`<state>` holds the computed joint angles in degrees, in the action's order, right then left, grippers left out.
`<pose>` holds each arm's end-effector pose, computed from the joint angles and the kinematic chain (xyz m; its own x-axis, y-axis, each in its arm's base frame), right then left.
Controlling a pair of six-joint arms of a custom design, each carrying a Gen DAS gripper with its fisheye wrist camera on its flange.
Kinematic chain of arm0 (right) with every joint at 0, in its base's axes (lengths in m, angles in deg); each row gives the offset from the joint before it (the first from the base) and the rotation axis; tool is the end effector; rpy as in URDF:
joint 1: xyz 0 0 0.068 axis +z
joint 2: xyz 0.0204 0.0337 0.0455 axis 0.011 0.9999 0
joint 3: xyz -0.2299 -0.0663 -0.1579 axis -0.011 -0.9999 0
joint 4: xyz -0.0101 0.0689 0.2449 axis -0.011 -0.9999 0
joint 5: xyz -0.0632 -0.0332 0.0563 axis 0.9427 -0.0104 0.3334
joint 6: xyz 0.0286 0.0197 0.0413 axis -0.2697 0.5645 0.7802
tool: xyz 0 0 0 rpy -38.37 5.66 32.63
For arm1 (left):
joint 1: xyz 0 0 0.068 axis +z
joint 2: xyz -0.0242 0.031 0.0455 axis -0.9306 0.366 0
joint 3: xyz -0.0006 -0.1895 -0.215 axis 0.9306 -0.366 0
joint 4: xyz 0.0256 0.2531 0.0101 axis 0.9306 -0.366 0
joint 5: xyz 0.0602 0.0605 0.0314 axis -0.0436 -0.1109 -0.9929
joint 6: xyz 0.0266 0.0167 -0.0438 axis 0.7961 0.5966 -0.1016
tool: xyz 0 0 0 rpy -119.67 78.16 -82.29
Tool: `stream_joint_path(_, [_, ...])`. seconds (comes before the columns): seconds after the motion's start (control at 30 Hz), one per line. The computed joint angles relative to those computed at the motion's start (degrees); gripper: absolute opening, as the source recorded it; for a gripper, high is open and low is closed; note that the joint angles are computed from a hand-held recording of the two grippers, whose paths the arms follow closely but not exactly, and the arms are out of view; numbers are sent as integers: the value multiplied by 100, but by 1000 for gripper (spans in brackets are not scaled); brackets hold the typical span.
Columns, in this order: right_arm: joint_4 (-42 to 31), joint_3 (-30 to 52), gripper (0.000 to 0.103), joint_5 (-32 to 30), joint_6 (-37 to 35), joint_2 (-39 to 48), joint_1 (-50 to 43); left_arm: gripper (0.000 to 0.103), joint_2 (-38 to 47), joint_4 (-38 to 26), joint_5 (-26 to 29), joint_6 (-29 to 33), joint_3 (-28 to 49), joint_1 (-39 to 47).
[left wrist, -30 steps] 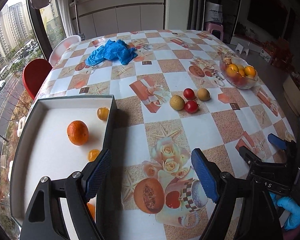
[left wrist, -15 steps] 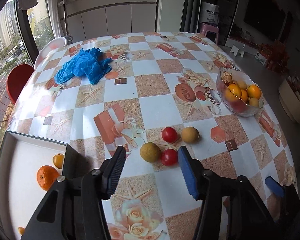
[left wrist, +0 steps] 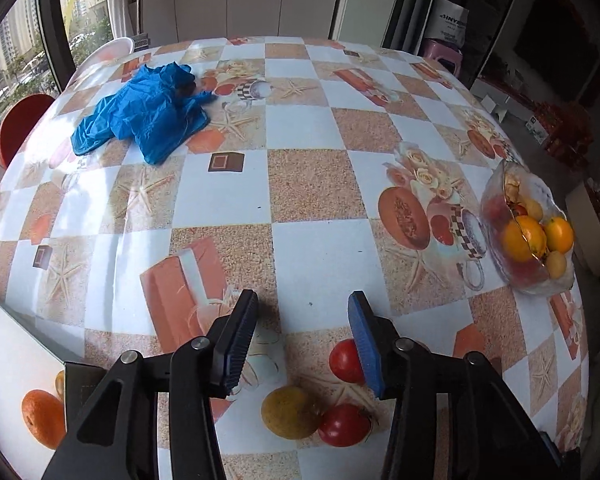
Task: Organize fruits
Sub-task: 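Move both tools back from the tray toward the fruits on the table, then lower the open left tool around a brown round fruit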
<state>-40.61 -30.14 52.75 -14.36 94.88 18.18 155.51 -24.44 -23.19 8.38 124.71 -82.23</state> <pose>0.1455 0.0341 0.1340 -0.7589 0.2099 -0.6164 0.2546 0.9669 0.0159 0.3468 -0.0899 0.1691 -0.8495 0.2363 -0.4717 0.3246 0.9390 -0.1142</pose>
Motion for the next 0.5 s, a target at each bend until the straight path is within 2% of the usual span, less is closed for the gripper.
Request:
stream_joint_path(0.17, [0,0,103,0,0,0,0,49,-660,385,74,438,-933,-114])
stream_joint_path(0.27, [3,-1,103,3,7,3,6,49,-1139,423,349,653,-1455,-82])
stream_joint_path(0.37, [5,-4,102,0,1,-1,-1,49,-1556,272,699,791,-1768,47])
stream_joint_path(0.5, [6,-4,102,-1,0,0,-2,49,-1967,396,784,872,-1970,344])
